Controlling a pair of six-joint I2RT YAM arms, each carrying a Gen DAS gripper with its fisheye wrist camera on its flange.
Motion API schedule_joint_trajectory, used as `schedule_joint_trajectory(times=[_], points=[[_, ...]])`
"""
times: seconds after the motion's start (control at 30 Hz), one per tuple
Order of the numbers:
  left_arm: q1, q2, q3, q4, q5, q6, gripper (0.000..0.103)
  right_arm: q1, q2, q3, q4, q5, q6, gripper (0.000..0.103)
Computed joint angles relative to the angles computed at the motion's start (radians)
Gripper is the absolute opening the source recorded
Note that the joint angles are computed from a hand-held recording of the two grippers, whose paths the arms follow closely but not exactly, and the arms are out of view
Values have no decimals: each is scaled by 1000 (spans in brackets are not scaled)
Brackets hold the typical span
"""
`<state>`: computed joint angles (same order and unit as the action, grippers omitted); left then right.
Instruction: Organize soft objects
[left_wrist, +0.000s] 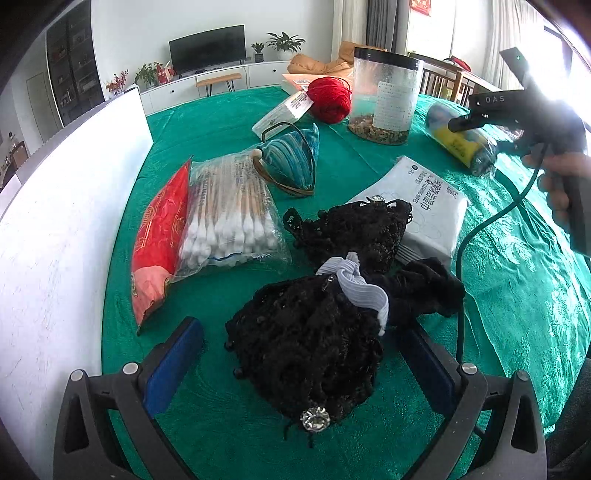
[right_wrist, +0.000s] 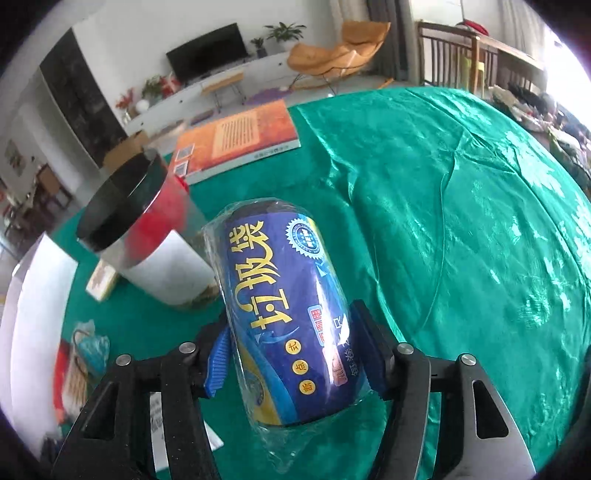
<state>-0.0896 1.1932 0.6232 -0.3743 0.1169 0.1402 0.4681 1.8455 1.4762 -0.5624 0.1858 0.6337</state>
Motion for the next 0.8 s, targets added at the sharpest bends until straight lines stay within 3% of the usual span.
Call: schedule_joint_trajectory(times=[0.03,0.1,0.23,0.33,0.5,0.6,0.8], points=[[0,0,0,1,0,0,103,-1,9,6,-13,-18,17,75],[0,0,0,1,0,0,103,10,-35,-52,-6,-22,49,75],[-1,0,0,1,-1,-1,103,125,-189,-230,43,139,73,81],[-1,0,0,1,-1,-1,103,169,-236,-322,54,198,74,81],[-1,-1,-1,1,-1,-1,103,212,-209,-345,12,221,128,81],[-1,-1,1,-1,-2,-1,103,241,-209,-374,25,288,115,83],[0,-1,2,-2,-1,-1,103,251,-200,-366,10,289,111,89]])
